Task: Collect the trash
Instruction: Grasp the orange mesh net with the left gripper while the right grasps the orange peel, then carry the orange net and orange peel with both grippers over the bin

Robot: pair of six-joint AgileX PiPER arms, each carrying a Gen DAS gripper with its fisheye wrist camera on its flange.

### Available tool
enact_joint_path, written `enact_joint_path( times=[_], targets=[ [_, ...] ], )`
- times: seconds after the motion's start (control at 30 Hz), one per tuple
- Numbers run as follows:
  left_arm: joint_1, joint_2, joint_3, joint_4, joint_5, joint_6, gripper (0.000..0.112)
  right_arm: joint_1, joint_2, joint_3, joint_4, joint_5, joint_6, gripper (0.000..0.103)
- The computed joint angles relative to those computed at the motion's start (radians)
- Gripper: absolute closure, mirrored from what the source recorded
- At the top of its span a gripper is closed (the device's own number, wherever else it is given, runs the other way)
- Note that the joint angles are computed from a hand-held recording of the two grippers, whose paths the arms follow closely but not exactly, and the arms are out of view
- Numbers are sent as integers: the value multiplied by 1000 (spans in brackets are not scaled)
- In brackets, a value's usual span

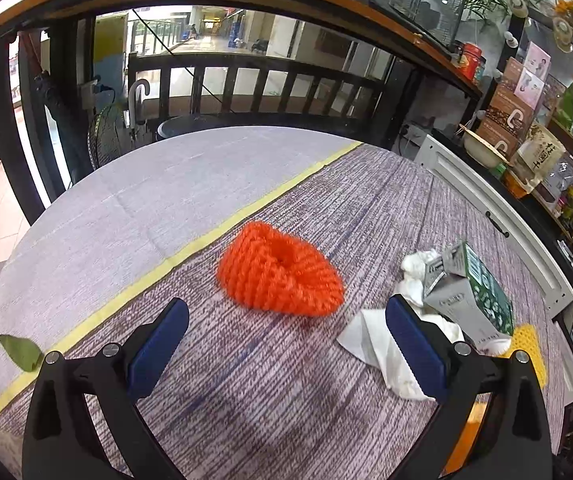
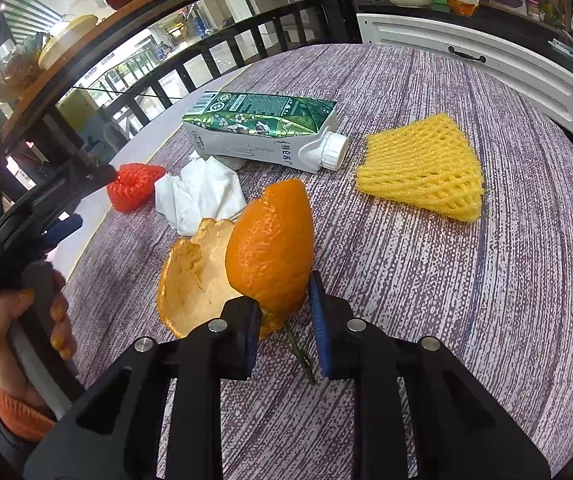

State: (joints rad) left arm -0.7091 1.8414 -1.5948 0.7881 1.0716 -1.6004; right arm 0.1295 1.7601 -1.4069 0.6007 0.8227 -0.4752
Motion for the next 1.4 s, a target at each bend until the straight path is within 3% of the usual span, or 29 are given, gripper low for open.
enact_joint_path(
  times=[0.17, 0.37, 0.43, 0.5, 0.57, 0.8, 1.1, 1.4],
  targets=[
    [41, 52, -60, -24, 11, 33, 18, -17, -38, 17, 32, 10, -56, 89],
    [94, 113, -122, -118, -13, 144, 56, -32, -104, 73, 55, -3, -142, 91],
    [82, 111, -109, -93, -5, 113, 66, -46, -114, 79, 78, 9, -165, 91],
    [69, 106, -107, -72, 7, 100, 85, -58, -123, 84, 97, 20, -184, 91],
    [52, 95, -96, -47, 18, 92, 93, -66, -140, 97, 106, 19, -201, 91],
    [-42, 5, 11, 69, -1, -42, 96, -115, -225, 185, 153, 9, -277, 91],
    [-216, -50, 57, 148, -2, -87, 96, -237, -354, 315, 202, 26, -399, 91],
    [-378, -31, 17, 172, -14, -77, 96, -492, -445, 403, 271, 137, -550, 91]
  ],
)
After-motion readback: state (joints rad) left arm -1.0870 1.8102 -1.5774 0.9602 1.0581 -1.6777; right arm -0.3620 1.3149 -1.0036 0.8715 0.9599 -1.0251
